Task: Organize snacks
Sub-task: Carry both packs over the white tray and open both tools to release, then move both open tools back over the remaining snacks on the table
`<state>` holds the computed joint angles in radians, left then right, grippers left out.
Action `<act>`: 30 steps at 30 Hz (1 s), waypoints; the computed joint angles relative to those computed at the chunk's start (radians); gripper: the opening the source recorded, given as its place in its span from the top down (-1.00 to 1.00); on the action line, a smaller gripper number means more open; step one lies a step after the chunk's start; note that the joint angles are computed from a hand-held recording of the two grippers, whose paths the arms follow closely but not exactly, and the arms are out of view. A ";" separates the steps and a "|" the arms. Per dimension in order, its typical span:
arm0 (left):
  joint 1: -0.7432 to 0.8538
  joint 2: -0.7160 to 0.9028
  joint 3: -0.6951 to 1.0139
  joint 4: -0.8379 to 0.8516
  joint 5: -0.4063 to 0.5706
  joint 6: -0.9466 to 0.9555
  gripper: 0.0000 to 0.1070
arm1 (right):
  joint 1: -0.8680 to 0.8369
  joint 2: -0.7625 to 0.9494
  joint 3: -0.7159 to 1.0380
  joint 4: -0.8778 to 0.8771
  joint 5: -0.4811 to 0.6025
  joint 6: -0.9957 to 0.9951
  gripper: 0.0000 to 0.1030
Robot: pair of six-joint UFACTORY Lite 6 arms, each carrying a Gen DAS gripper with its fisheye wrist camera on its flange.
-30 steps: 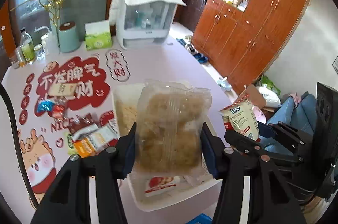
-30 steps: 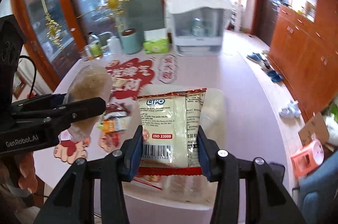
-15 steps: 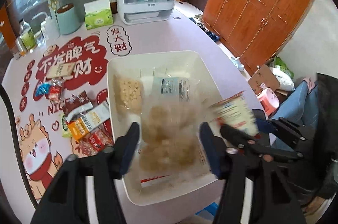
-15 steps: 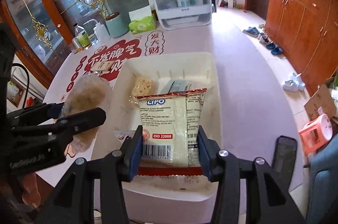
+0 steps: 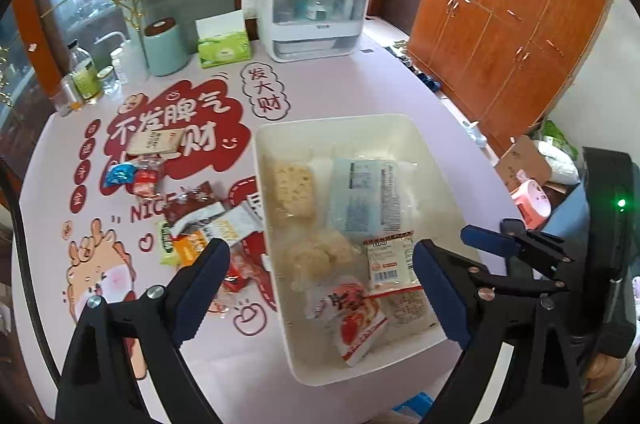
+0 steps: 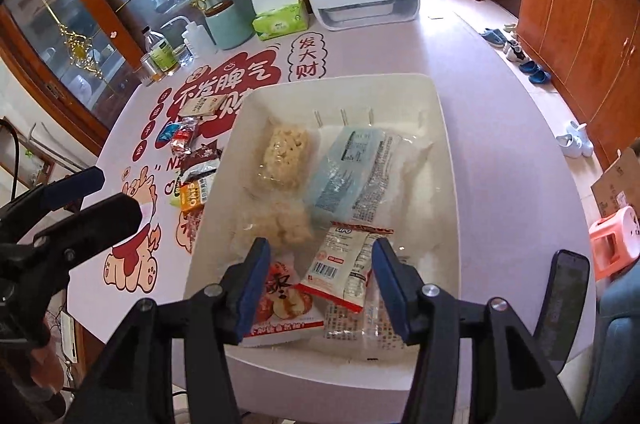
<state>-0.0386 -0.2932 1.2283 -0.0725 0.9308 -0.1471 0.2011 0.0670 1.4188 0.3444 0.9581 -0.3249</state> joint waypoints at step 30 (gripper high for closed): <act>0.517 -0.021 0.129 0.026 0.086 0.286 -0.72 | 0.220 0.091 0.192 -0.036 -0.042 0.073 -0.03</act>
<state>0.4786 -0.3139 1.3576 -0.0468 1.0171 0.1388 0.4208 0.1582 1.6103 0.3086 0.9163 -0.2519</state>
